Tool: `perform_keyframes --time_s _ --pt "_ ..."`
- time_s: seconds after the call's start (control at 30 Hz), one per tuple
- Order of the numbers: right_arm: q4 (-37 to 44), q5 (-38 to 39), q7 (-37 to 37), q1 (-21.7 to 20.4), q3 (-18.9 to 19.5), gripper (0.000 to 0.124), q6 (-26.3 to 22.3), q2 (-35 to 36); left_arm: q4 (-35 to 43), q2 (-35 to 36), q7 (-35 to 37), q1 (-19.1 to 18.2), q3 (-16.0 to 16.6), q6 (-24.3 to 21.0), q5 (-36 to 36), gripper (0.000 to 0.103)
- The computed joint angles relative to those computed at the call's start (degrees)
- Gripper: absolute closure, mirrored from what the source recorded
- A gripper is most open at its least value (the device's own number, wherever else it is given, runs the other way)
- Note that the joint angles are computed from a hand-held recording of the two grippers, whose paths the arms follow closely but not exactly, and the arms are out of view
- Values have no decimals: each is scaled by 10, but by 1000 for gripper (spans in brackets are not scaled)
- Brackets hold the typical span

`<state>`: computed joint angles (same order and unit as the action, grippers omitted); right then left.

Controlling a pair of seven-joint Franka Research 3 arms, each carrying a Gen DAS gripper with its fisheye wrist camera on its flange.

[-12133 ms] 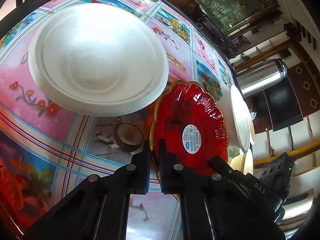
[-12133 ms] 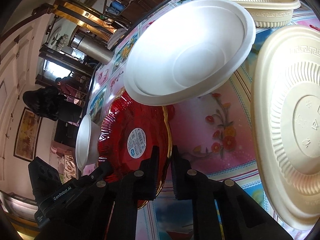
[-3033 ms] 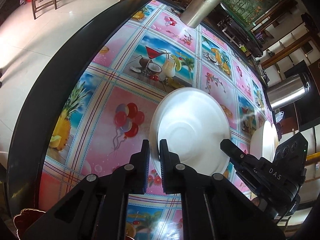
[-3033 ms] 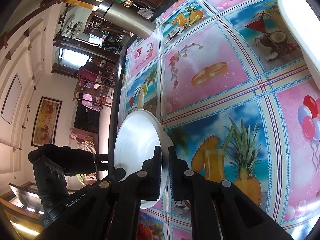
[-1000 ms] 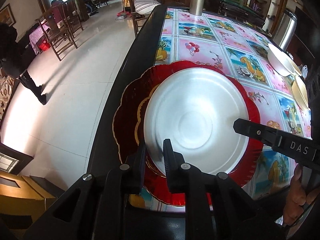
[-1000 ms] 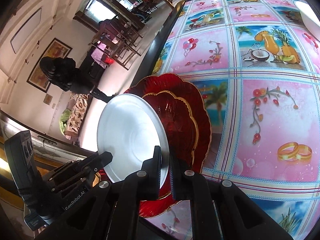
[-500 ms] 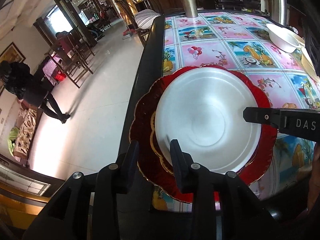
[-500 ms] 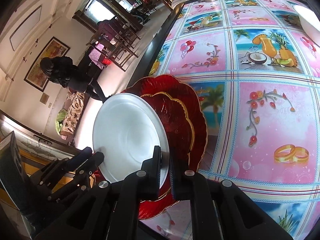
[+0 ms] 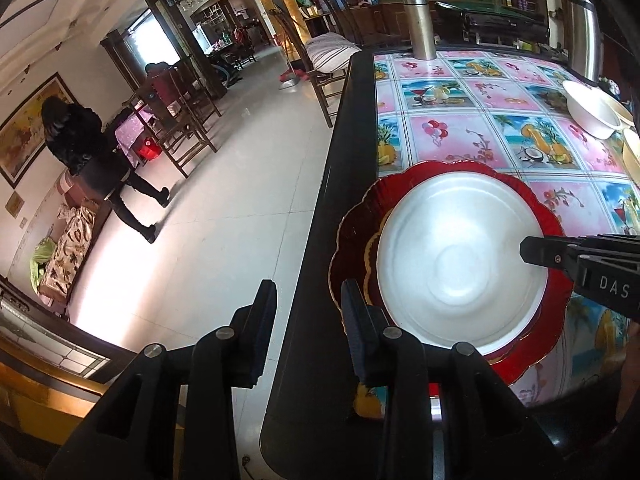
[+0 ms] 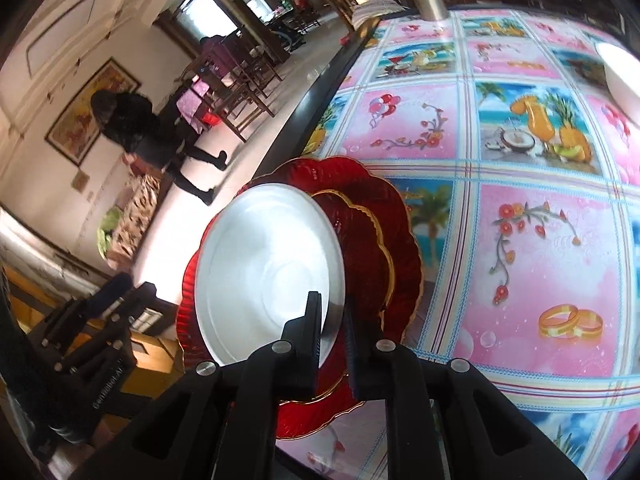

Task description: Organize plates and bowls

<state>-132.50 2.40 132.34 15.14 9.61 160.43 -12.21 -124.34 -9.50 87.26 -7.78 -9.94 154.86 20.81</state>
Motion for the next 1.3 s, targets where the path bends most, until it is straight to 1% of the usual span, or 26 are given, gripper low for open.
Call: perform_keyframes --time_s 0.03,0.1,0.13,0.17,0.2,0.23,0.3,0.37,0.43,0.5,0.53,0.6,0.63,0.7,0.73,0.83,0.9,1.1,1.23,1.3 --pt "4 -39 25 -15 15 110 -8 -2 -2 -3 0 -1 1 3 -5 72" --pt "15 -116 72 -38 40 101 -36 -7 -5 -8 0 -2 4 11 -15 70" --pt "17 -137 82 -39 43 90 -45 -10 -9 -12 -3 -1 4 16 -19 63" --pt "18 -157 94 -41 46 81 -52 -14 -13 -17 -7 -1 5 24 -24 58" --pt "19 -182 110 -46 51 80 -63 -20 -18 -23 -10 -2 7 33 -28 49" --pt "24 -206 125 -50 55 80 -76 -23 -24 -29 -18 0 6 45 -27 44" --pt "20 -239 145 -54 57 79 -88 -40 -37 -43 -35 4 4 68 -21 42" --pt "6 -242 143 -53 46 74 -75 -60 -47 -57 -37 -4 7 87 -32 39" --pt "-15 -236 146 -59 40 69 -56 -87 -58 -68 -40 -10 8 106 -41 28" --pt "-37 -228 153 -75 40 69 -34 -113 -71 -81 -53 -11 0 132 -33 24" --pt "-45 -231 161 -90 47 69 -28 -127 -74 -84 -61 -9 -7 143 -24 24" --pt "-64 -244 177 -123 66 68 -24 -157 -80 -90 -98 15 -38 171 15 23" --pt "-70 -247 179 -136 72 67 -24 -168 -79 -92 -124 34 -61 183 44 21" --pt "-91 -245 182 -156 78 66 -23 -198 -71 -91 -184 79 -111 200 106 20" --pt "-102 -240 179 -161 77 66 -21 -211 -66 -90 -209 90 -127 204 127 20" --pt "-138 -223 167 -181 75 66 -27 -261 -50 -77 -267 99 -156 223 167 20" --pt "-164 -211 155 -193 71 65 -31 -299 -37 -66 -292 91 -165 222 183 20" --pt "-239 -174 118 -225 54 62 -64 -424 -4 -29 -323 12 -147 204 191 20" --pt "-279 -152 88 -249 40 62 -92 -496 21 -6 -342 -29 -141 189 205 20" --pt "-295 -142 71 -263 31 62 -103 -526 37 7 -360 -43 -143 179 224 20"
